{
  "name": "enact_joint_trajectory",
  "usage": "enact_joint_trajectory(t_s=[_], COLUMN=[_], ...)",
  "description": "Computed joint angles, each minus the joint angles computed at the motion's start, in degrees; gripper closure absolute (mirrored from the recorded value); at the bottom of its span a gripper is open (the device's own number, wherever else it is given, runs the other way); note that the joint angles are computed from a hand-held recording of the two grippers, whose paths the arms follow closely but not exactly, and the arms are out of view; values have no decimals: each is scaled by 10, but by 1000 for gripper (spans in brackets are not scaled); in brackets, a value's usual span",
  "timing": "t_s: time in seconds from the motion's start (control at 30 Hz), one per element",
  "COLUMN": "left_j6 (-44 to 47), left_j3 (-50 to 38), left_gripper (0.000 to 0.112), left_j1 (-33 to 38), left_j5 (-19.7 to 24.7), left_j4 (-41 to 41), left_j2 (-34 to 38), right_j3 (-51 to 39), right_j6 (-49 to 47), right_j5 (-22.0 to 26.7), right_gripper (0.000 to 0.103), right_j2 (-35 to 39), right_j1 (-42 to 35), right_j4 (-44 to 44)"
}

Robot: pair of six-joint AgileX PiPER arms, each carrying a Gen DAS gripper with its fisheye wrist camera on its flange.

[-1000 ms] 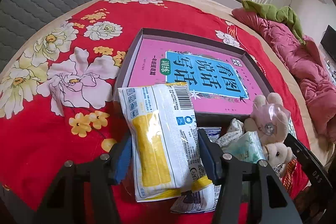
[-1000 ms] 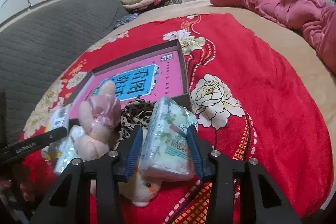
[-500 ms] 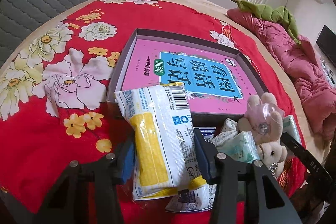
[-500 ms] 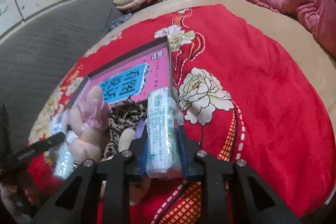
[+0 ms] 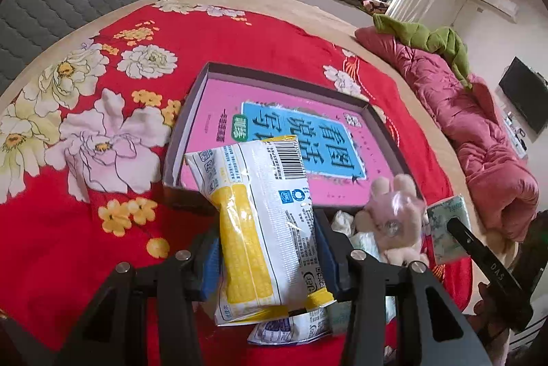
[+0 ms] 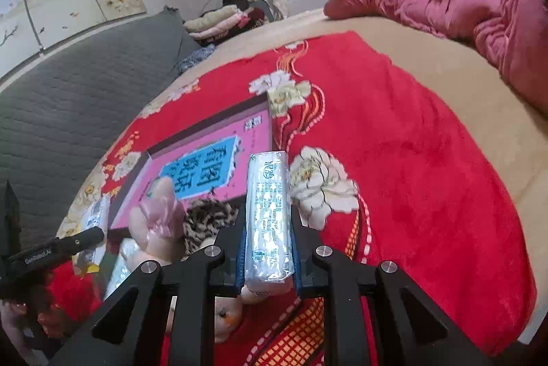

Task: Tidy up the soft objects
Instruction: 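Lift the packet with left tool while right tool carries tissue pack over pink box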

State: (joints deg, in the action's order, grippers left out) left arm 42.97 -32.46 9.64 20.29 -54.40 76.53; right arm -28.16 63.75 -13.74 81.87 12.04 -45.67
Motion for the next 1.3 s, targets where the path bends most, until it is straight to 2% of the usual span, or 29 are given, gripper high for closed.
enact_joint_trajectory(t_s=[0.2, 0.53, 0.83, 0.93, 1.07, 1.13, 1.2, 1.3], left_j6=[-2, -50, -34, 5, 44, 63, 90, 96], left_j3=[-29, -61, -101, -108, -120, -128, -135, -147], left_gripper=[65, 65, 65, 65, 65, 65, 65, 65], left_j1=[32, 14, 4, 11, 15, 19, 23, 23], left_j5=[33, 14, -6, -11, -19, -16, -12, -12], left_j4=[12, 59, 51, 21, 1, -13, -32, -31], left_j2=[-6, 5, 60, 80, 112, 130, 144, 164], right_j3=[-8, -54, -119, -146, -201, -218, -237, -259], right_j6=[-27, 62, 131, 169, 285, 293, 338, 408], right_j5=[9, 8, 13, 9, 5, 11, 23, 15], right_gripper=[83, 83, 83, 83, 83, 83, 83, 83], right_j2=[-25, -26, 24, 53, 105, 123, 143, 169], right_j1=[18, 13, 18, 20, 27, 33, 42, 40], right_j4=[24, -49, -111, -155, -280, -292, -338, -400])
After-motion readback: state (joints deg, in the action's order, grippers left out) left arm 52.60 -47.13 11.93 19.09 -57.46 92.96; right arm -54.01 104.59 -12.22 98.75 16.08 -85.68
